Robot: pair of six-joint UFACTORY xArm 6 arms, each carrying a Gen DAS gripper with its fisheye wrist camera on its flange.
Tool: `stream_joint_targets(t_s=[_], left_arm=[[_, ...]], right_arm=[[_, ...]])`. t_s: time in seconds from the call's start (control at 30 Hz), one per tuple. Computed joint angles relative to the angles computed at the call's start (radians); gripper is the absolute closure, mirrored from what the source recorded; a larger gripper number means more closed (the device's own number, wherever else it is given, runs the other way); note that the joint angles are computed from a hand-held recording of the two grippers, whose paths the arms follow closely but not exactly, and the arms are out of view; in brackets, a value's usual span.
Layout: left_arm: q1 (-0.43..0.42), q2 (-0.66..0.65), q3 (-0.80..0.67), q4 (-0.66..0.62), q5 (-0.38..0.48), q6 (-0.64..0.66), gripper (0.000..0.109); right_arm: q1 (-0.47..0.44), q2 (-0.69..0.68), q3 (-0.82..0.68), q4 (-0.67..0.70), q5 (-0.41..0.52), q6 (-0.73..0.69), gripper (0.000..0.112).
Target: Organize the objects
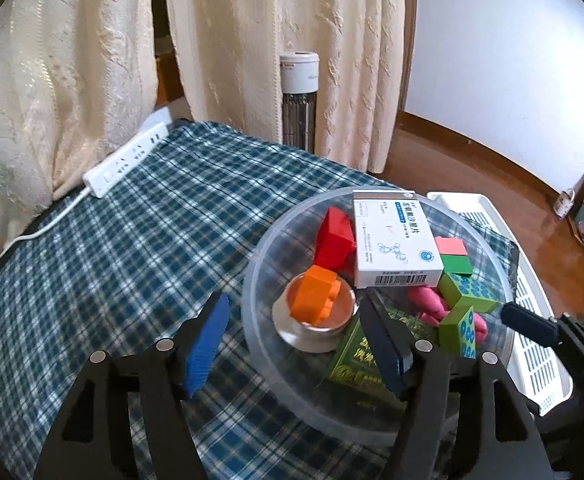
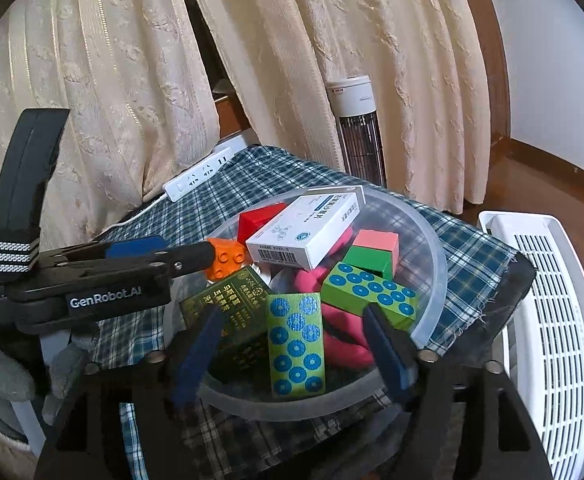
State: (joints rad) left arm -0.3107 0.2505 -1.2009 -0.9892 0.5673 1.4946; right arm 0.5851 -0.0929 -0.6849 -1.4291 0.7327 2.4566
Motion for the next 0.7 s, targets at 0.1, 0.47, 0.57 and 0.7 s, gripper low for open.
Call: stream_joint_targets(t_s=[0.1, 0.47, 0.57, 0.7], left_arm=[[0.003, -0.018, 0.027, -0.027, -0.026, 0.038, 0.032], [0.045, -0.065, 0.081, -0.064, -0.02, 0.065, 0.027], [0.058, -0.075, 0.089, -0.07, -0.003, 0.071, 0.027], [0.068, -0.092, 0.103, -0.081, 0.01, 0.085, 0.027]], right_arm=[[0.015, -0.002, -0.002, 0.025, 0.008, -0.022, 0.022], [0.083, 0.016, -0.044, 0.151, 0.085, -0.13, 0.011], [0.101, 0.019, -0.053, 0.181, 0.105, -0.152, 0.01], [0.123, 0.025, -0.066, 0.215, 0.132, -0.173, 0.01]])
